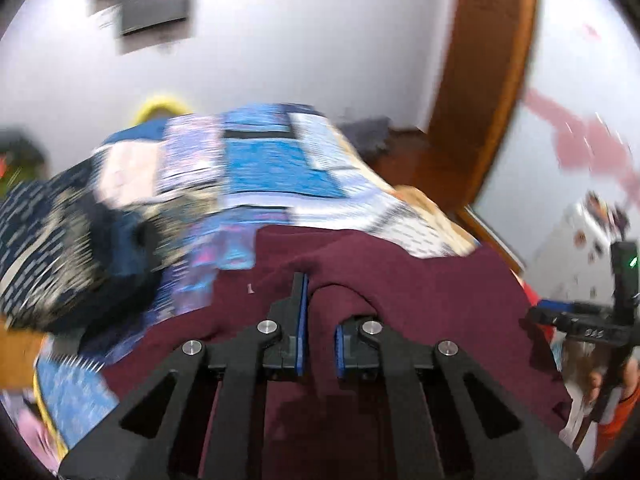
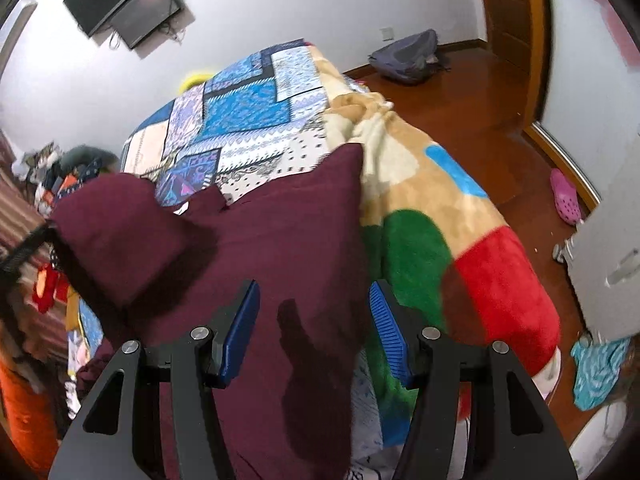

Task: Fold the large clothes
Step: 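Grasp the shirt hem with the left gripper and lift it toward the collar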

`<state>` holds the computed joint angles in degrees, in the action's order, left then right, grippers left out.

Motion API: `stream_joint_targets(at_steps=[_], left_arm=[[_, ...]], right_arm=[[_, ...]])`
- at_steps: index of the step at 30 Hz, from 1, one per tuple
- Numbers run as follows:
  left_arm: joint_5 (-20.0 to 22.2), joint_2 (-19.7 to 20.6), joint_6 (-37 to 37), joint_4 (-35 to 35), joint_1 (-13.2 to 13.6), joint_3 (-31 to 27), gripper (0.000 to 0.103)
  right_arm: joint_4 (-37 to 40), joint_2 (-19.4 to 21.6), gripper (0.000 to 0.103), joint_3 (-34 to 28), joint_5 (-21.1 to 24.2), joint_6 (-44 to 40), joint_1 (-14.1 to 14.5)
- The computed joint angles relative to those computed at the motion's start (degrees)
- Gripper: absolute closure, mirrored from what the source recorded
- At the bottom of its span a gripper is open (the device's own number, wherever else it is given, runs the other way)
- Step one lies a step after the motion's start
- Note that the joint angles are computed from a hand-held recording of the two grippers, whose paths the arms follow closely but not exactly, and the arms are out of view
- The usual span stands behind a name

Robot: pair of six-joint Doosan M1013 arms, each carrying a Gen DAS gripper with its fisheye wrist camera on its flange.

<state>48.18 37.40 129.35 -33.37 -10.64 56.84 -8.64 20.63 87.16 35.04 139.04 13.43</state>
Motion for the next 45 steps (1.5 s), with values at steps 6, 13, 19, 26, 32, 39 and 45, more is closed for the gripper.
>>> stream_joint_targets(at_steps=[6,13,19,26,32,39,45], left_arm=[[2.93,0.12,-9.67,2.05,5.77,2.52,0.092],[10.85,3.36,-19.28,12.29,7.82,5.27,0.046],[5.89,1.55,-18.82,12.57,7.51,7.73,0.044],[5.55,0.97,-18.49,9.02,8.84,7.36,0.043],[-1.35,-1.73,-20.16,10.02,10.63,8.83,0.030],[3.24,3.65,-22.95,8.89,12.72,0.62,0.020],[14.55,12.37,-24.74,10.79,11.79,-10.46,0.020]], right_arm=[[-0.26,2.58,0.046,-2.97,2.23,-2.27,0.34],[0.92,3.14,0.043,-3.23,3.53,-2.08,0.29],[1.28,3.32,0.043,-3.61,5.34,-2.21,0.27],[2.72,2.97,0.043,-3.06,4.45,-2.00,0.00],[4.30,2.77,0.043,-3.21,4.09,-3.53,-0.65],[8.26,3.82,0.043,-4.94,4.18,-7.66,-1.99],[12.18,5.49,0.043,-6.91,5.54,-11.65,-3.15]])
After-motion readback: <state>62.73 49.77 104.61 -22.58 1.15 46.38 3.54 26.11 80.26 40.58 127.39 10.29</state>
